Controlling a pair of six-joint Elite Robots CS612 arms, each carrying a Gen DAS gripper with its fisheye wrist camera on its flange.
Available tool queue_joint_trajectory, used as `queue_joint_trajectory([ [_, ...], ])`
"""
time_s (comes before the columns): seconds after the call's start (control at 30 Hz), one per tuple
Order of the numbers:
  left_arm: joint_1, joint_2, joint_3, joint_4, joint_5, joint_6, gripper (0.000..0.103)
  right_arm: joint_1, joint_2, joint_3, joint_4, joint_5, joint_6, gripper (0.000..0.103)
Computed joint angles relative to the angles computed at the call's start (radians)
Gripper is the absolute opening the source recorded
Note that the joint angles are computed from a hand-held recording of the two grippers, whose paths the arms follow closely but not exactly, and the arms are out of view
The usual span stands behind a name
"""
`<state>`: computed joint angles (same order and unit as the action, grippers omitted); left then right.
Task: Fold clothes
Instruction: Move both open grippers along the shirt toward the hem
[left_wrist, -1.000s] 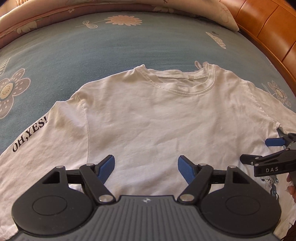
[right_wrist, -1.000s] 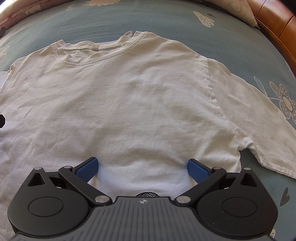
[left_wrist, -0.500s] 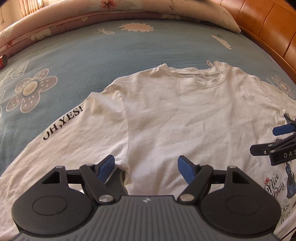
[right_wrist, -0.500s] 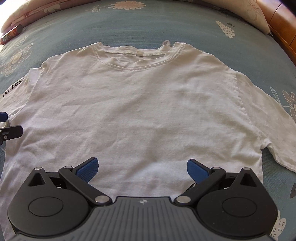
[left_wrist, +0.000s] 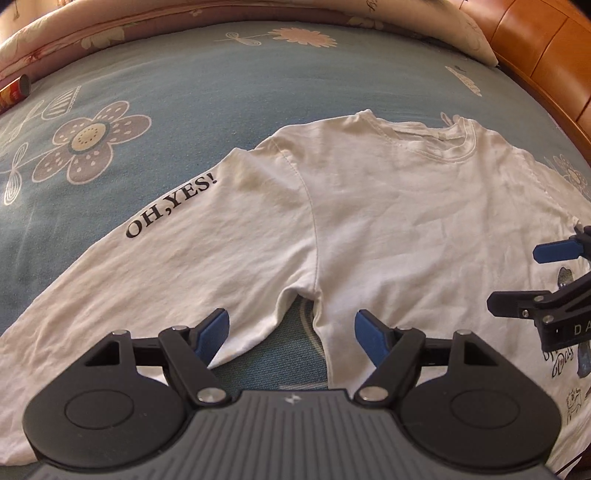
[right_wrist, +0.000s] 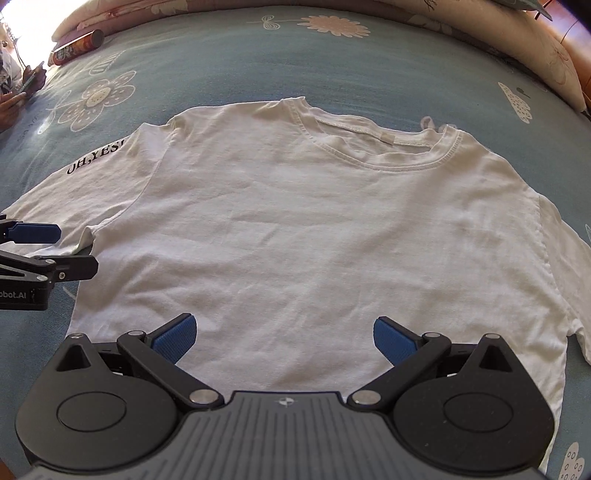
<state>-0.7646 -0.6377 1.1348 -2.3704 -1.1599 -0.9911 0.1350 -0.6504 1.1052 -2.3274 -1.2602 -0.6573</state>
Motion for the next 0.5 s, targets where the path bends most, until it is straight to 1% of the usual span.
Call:
queue_joint_trajectory([
  [0.03, 0.002, 0.005, -0.009, 0.024, 0.002, 0.006, 0.075, 0.003, -0.003, 0.004, 0.0, 0.001, 0.004, 0.103],
  [0.13, 0.004, 0.002, 0.008, 0.037, 0.004, 0.006, 0.077, 0.007, -0.01, 0.014, 0.011, -0.003, -0.009, 0.103],
  [0.2, 0.003, -0.011, 0.034, 0.014, -0.016, 0.0, 0.077, 0.011, -0.012, 0.018, 0.021, -0.028, -0.019, 0.103],
  [0.27, 0.003, -0.023, 0.051, 0.01, -0.045, 0.003, 0.078, 0.013, -0.008, 0.011, 0.065, -0.064, -0.028, 0.103],
  [0.37, 0.002, -0.042, 0.074, -0.009, -0.073, -0.007, 0.077, 0.016, 0.003, -0.006, 0.128, -0.122, 0.008, 0.103],
  [0.4, 0.002, -0.048, 0.085, -0.031, -0.064, -0.014, 0.077, 0.016, 0.009, -0.013, 0.145, -0.134, 0.027, 0.103],
  [0.5, -0.001, -0.055, 0.101, -0.067, -0.015, -0.027, 0.077, 0.016, 0.006, 0.002, 0.109, -0.135, 0.046, 0.103],
])
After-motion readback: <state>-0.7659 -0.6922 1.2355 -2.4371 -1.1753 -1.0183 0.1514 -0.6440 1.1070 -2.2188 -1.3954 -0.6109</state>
